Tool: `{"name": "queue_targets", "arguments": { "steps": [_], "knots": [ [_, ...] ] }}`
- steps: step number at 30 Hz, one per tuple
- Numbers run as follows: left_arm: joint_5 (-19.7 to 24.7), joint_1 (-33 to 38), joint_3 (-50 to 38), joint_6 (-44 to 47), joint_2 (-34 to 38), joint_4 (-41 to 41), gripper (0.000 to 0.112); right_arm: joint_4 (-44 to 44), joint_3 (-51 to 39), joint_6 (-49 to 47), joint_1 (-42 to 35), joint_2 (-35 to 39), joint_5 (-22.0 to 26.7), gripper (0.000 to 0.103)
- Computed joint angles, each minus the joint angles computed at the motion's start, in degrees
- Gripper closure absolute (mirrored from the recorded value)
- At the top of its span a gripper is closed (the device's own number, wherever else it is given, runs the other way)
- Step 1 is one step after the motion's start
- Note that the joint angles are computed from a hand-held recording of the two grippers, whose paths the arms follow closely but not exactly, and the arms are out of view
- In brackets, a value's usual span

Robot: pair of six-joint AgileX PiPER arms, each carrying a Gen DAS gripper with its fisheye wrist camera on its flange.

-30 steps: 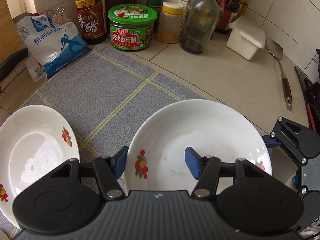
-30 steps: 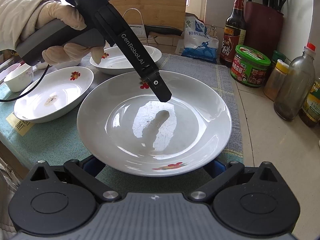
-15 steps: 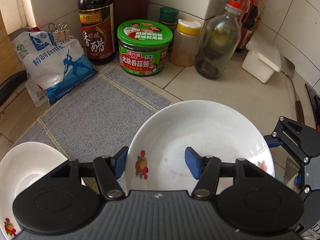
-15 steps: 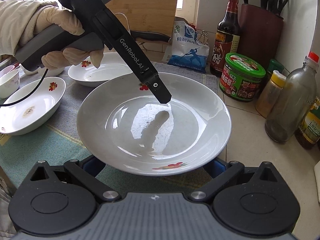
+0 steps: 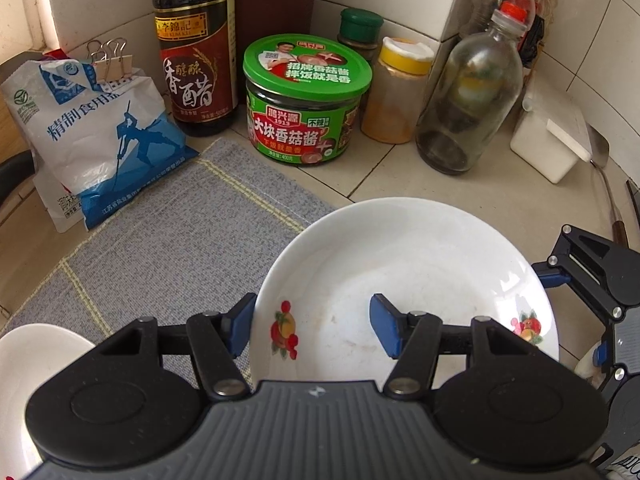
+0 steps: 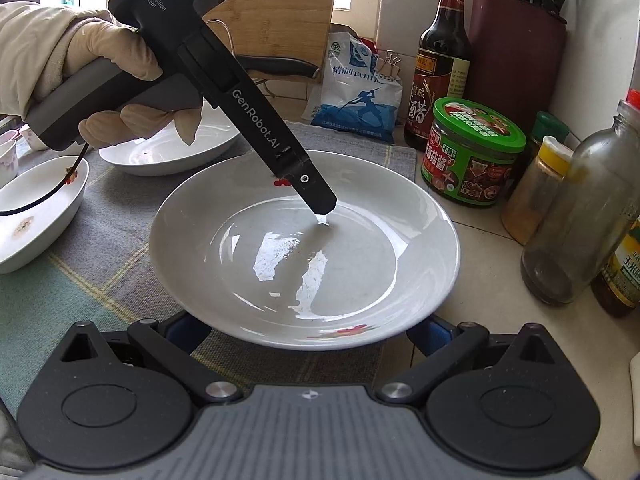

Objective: Organize plates and bowls

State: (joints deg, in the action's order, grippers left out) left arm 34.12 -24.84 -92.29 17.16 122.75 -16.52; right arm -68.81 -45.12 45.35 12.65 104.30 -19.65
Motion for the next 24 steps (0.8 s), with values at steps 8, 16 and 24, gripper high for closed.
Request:
{"name": "queue_targets", "arguments": {
  "steps": [8,16,24],
  "knots": [
    [-0.79,-0.17,-1.21,0.56,1.47,-0.47,0.053,2.53,-1.0,-2.49,-0.48,1.47,0.54,0.0],
    [-2.37,-0.2,-0.4,1.06,1.41,-0.64,0.053,5.49,-0.88,-4.07,0.59,1.89,1.89,0.0],
    [-7.11,-0.67,6.93,0.38,-4.23,1.71,0.039,4.39,0.47,-0.54,1.9,-0.14,3.99,0.0]
  ]
}}
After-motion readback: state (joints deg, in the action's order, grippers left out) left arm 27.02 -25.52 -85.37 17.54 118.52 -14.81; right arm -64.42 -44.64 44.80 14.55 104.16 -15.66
